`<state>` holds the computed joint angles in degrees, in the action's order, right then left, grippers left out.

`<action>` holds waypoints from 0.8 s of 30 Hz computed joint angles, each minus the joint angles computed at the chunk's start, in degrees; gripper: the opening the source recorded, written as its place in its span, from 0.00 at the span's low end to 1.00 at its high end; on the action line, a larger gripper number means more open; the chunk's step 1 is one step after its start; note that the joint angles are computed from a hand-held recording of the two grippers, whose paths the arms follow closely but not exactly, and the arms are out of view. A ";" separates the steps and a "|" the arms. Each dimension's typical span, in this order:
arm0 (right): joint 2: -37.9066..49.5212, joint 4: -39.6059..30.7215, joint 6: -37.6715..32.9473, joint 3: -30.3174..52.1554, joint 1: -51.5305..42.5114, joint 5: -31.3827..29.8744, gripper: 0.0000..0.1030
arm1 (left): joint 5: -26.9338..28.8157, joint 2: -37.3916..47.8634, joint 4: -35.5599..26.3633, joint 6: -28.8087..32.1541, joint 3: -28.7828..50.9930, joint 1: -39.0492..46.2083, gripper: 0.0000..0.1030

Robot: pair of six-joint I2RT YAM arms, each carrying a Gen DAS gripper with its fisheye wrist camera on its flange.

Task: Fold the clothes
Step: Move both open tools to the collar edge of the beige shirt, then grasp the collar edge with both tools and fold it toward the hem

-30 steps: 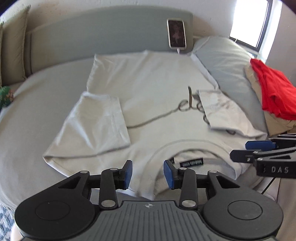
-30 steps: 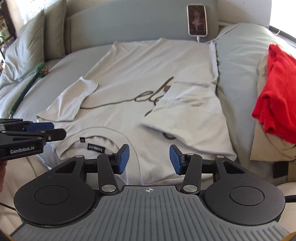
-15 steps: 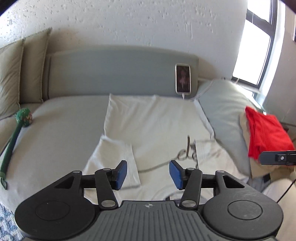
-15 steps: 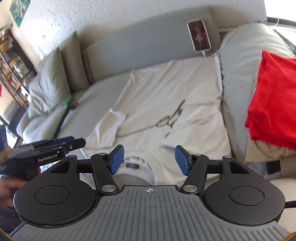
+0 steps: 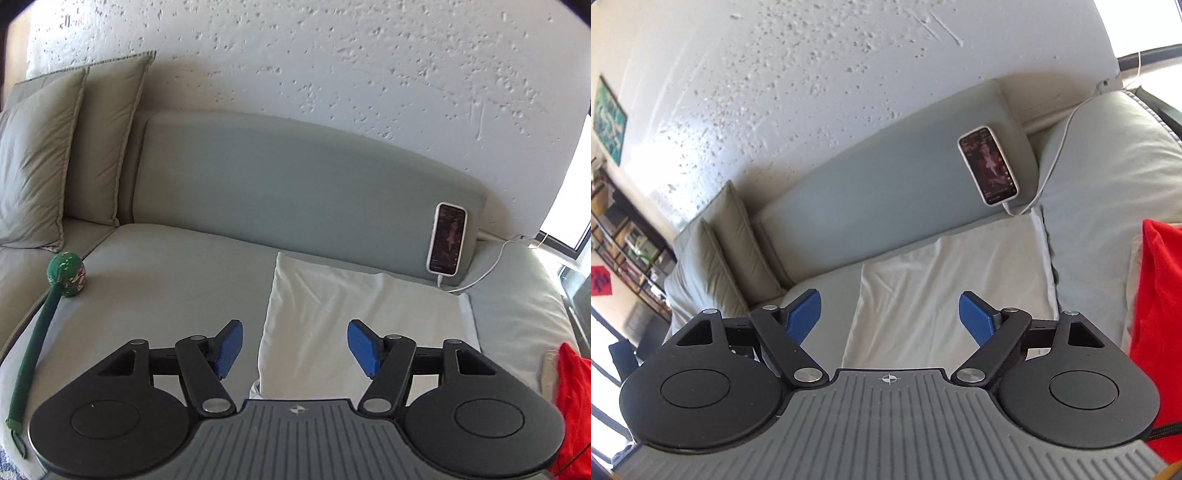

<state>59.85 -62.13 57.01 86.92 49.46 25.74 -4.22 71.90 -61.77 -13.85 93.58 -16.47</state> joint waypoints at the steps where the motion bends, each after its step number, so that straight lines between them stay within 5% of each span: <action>1: 0.75 3.46 -2.63 -2.18 -6.27 -4.62 0.78 | -0.26 2.72 1.97 0.37 -0.08 0.33 0.57; 4: 5.38 11.89 -8.58 -7.25 -23.66 -18.50 0.63 | -1.14 12.12 8.36 1.95 -0.26 1.02 0.38; 6: 11.08 15.74 -11.71 -8.87 -32.05 -24.72 0.39 | -1.70 18.81 11.82 2.16 0.68 1.17 0.34; 10: 25.89 20.37 -19.08 -7.21 -41.88 -27.65 0.38 | 1.13 30.53 17.32 3.54 5.01 2.85 0.34; 14: 37.27 23.96 -23.62 -4.71 -48.10 -28.17 0.40 | 4.74 42.06 17.70 2.61 14.05 5.05 0.46; 24: 45.06 32.31 -31.44 -3.81 -55.25 -35.91 0.38 | 13.73 56.06 19.49 2.75 28.08 7.90 0.50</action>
